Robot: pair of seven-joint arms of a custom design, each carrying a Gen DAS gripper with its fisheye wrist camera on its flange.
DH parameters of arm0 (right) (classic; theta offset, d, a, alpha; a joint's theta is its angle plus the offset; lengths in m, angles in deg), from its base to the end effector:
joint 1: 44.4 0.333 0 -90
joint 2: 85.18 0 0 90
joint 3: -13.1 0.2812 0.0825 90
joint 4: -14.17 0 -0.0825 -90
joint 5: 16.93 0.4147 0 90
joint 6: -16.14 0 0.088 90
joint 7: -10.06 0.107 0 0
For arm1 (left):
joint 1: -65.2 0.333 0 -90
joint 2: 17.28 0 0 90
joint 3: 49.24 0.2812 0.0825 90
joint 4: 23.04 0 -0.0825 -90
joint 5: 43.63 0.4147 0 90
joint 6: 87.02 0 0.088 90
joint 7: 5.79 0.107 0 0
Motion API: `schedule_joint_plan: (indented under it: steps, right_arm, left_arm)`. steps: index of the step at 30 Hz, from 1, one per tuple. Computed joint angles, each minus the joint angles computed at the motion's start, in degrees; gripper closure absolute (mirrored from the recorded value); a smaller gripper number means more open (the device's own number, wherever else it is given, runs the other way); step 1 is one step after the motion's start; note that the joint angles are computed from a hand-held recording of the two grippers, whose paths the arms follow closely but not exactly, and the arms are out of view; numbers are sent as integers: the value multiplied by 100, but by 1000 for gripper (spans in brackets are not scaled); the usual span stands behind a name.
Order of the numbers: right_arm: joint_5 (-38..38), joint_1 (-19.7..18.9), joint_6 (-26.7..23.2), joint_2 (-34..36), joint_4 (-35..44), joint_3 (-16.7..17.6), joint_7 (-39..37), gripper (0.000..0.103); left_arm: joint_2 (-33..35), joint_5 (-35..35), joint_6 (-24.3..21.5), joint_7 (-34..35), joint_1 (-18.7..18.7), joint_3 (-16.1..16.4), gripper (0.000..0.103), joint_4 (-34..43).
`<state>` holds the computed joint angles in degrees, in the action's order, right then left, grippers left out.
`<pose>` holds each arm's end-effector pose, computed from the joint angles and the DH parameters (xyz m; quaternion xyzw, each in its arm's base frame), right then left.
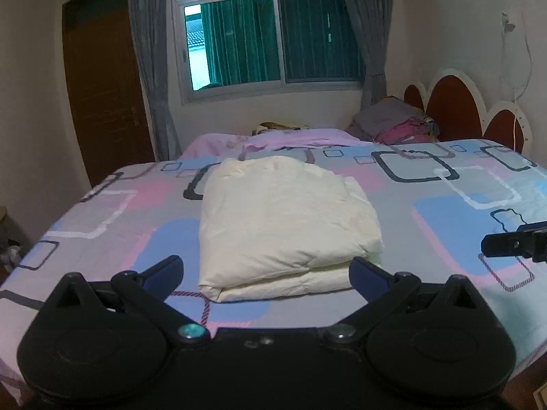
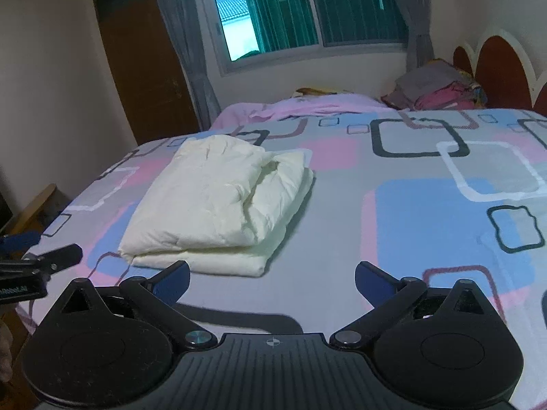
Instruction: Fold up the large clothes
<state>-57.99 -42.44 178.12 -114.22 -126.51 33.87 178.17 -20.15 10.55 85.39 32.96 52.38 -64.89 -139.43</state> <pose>0.4380 0.2307 0.5084 -0.5100 0.7161 -0.2818 0.3843 0.5041 -0.3434 0.5184 -0.4416 0.7337 -0.4077 0.3170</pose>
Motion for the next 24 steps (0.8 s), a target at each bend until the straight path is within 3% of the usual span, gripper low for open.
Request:
schedule_joint_plan:
  steps: [9,24]
  right_arm:
    - [233,230,-295,-631,-277,120,-130,1]
    - [493,280,-298,-814,-356,183,-433,1]
  left_arm:
    - [-603,138,-59,-323,230,-247,0,-513]
    - [-916,5,62,-351,631,-663,0,-771]
